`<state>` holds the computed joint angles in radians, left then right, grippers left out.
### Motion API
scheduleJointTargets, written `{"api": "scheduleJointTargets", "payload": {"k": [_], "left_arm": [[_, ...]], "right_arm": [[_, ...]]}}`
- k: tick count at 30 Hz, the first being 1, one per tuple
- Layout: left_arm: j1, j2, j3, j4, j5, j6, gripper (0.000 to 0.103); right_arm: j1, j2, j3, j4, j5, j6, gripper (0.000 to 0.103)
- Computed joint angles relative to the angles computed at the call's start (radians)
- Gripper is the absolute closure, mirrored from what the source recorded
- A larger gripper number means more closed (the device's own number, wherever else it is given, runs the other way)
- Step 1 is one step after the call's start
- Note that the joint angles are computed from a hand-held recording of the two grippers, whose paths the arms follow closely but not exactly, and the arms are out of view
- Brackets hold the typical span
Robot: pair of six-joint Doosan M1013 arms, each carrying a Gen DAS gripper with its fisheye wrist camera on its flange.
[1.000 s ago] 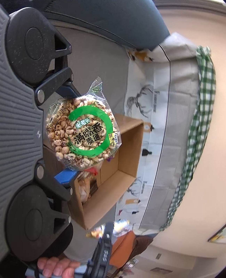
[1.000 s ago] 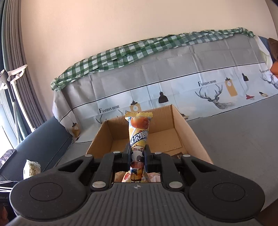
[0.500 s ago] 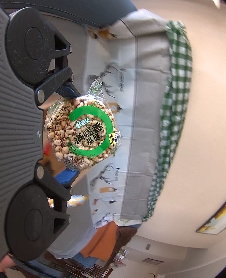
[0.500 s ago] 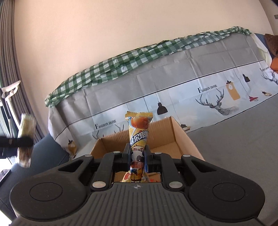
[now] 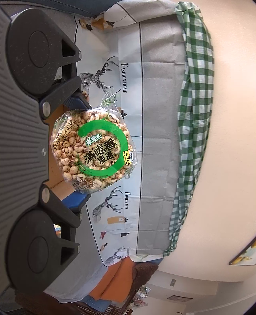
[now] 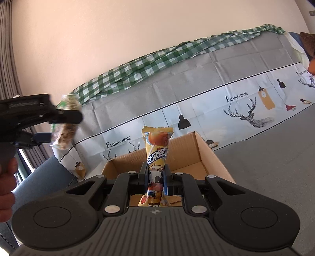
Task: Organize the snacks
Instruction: 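Open both tools over the box to drop the snack bar and grain cake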
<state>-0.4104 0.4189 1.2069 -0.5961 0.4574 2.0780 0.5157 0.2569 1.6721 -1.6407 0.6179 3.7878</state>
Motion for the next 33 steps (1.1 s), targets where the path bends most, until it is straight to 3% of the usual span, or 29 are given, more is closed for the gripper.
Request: {"api": "scheduleJointTargets", "payload": {"k": [6, 8, 10, 11, 12, 19, 21, 24, 26, 30, 33], "left_arm": [[-0.011, 0.027, -0.034, 0.061, 0.008, -0.043, 0.016], [-0.012, 0.04, -0.057, 0.068, 0.04, -0.038, 0.009], [-0.011, 0.04, -0.059, 0.043, 0.049, -0.005, 0.002], [-0.01, 0.031, -0.042, 0.014, 0.021, 0.024, 0.001], [-0.01, 0.021, -0.023, -0.013, -0.004, 0.053, 0.001], [-0.007, -0.064, 0.119, 0.081, -0.096, -0.044, 0.001], [0.005, -0.088, 0.158, 0.03, -0.075, -0.001, 0.001], [0.005, -0.121, 0.203, 0.154, -0.053, -0.133, 0.001], [0.011, -0.137, 0.225, 0.165, -0.023, -0.167, 0.001], [0.006, -0.162, 0.258, 0.294, 0.019, -0.305, 0.001], [0.003, -0.177, 0.276, 0.354, 0.045, -0.35, 0.001]], "right_arm": [[0.0, 0.007, -0.009, 0.006, 0.003, -0.025, 0.089], [0.001, 0.009, -0.013, 0.014, 0.01, -0.035, 0.085], [0.003, 0.014, -0.025, 0.062, 0.018, -0.084, 0.056], [0.008, 0.019, -0.033, 0.086, 0.038, -0.11, 0.023], [0.016, 0.024, -0.041, 0.1, 0.075, -0.129, 0.004], [0.022, 0.022, -0.049, 0.152, 0.072, -0.204, 0.001], [0.02, 0.02, -0.056, 0.205, 0.061, -0.254, 0.001], [0.024, 0.019, -0.067, 0.277, 0.064, -0.328, 0.001], [0.028, 0.016, -0.073, 0.328, 0.069, -0.383, 0.001], [0.039, 0.024, -0.109, 0.514, 0.118, -0.552, 0.001], [0.056, 0.023, -0.116, 0.549, 0.163, -0.577, 0.001]]}}
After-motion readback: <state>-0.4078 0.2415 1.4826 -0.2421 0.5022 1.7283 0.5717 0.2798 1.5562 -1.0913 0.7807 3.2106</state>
